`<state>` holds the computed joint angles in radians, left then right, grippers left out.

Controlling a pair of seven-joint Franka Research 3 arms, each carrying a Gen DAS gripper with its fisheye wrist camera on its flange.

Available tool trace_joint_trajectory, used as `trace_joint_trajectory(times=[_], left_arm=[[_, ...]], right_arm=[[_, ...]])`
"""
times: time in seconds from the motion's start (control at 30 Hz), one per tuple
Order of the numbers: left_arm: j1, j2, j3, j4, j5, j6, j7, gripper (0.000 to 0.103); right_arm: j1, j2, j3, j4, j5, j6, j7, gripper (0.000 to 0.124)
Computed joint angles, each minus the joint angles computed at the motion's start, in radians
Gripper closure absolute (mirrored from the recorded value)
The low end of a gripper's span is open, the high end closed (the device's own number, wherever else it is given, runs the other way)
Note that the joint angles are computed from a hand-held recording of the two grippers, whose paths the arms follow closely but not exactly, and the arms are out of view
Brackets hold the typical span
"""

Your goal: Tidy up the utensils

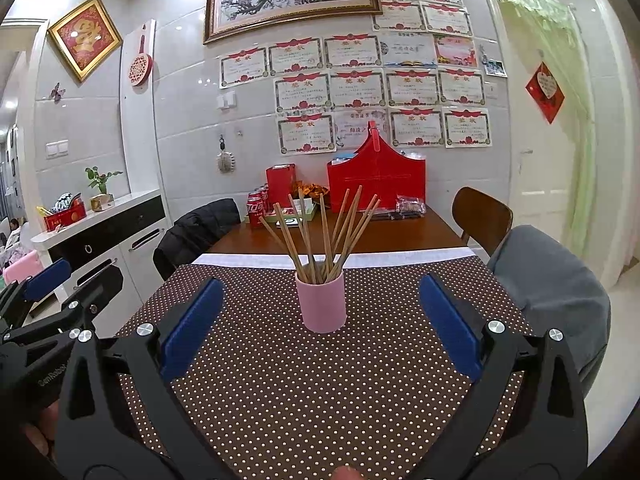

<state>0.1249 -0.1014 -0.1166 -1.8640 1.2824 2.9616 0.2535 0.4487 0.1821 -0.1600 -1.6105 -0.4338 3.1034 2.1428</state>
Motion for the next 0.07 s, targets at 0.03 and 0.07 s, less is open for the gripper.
trace_joint_trajectory(times=[0.03,0.07], left_arm=[[0.000,0.000,0.001,-0.001,-0.001,0.003,0.002,0.019],[0.000,-0.001,0.000,-0.001,0.000,0.002,0.002,0.019]], right_arm=[[-0.003,0.001,0.005,0.001,0.006,0.000,-0.007,0.027],[-0.003,0.002,0.005,0.003,0.008,-0.001,-0.009,0.027]])
